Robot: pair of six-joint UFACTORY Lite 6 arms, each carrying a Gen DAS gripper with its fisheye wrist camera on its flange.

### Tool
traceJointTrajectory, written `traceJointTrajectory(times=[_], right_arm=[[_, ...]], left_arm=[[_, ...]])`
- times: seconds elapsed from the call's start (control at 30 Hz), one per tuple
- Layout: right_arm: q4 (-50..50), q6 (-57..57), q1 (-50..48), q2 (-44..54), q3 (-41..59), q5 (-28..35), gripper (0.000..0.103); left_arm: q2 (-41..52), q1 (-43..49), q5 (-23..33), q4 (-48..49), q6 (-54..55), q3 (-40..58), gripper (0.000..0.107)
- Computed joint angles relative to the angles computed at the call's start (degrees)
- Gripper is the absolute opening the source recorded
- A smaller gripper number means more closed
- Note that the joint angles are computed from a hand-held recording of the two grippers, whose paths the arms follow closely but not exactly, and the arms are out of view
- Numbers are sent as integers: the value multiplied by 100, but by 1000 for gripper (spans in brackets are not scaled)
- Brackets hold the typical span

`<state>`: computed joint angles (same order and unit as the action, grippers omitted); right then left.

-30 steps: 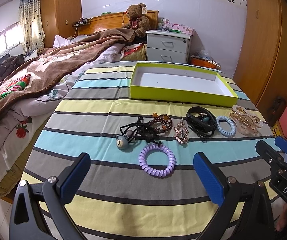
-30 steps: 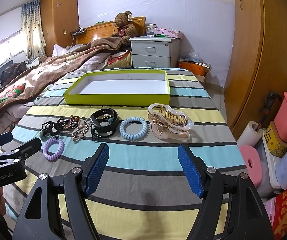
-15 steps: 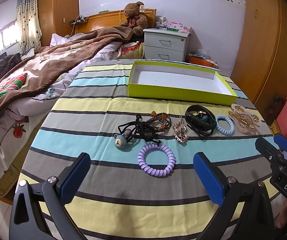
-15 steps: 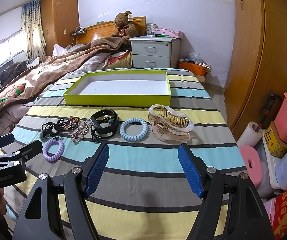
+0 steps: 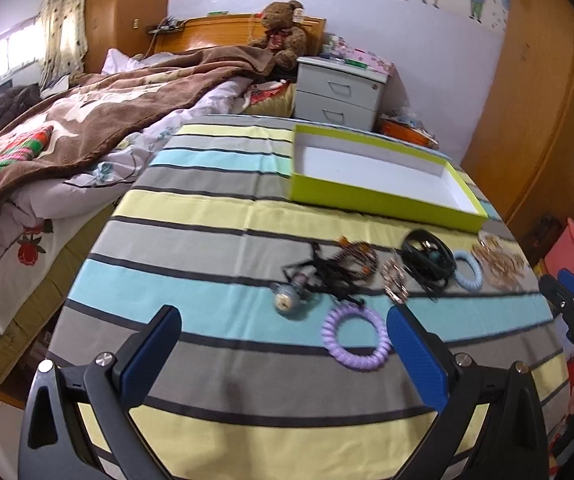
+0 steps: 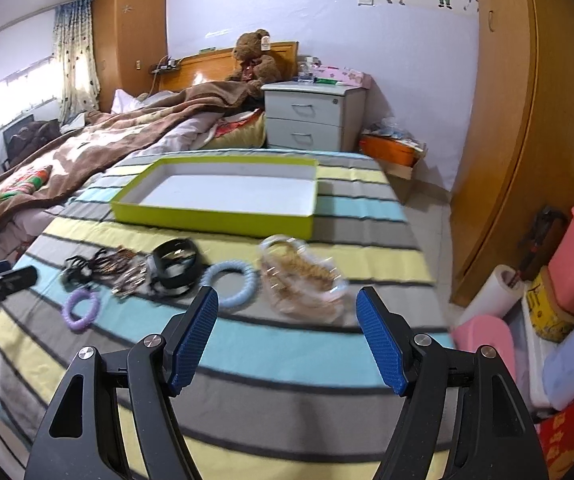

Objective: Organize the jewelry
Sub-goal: 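Grasp the clear-and-gold claw clip with the right gripper while the left gripper approaches the bear-charm hair tie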

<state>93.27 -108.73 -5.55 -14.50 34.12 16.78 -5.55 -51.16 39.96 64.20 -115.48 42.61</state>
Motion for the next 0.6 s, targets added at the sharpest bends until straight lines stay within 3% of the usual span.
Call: traceJointTrajectory(times=[0.27, 0.43, 0.6], right_arm=[[-895, 212, -206, 1086, 1004, 638, 71], [-1671, 836, -24, 1877, 1673, 700, 49], [-2025, 894, 87, 2326, 1987, 754, 47]], left_arm=[[-304, 750, -888, -220, 650, -203, 103], [-343, 985, -1411, -253, 783, -280, 103], [-230, 1033, -1432, -485, 1074, -196, 103]])
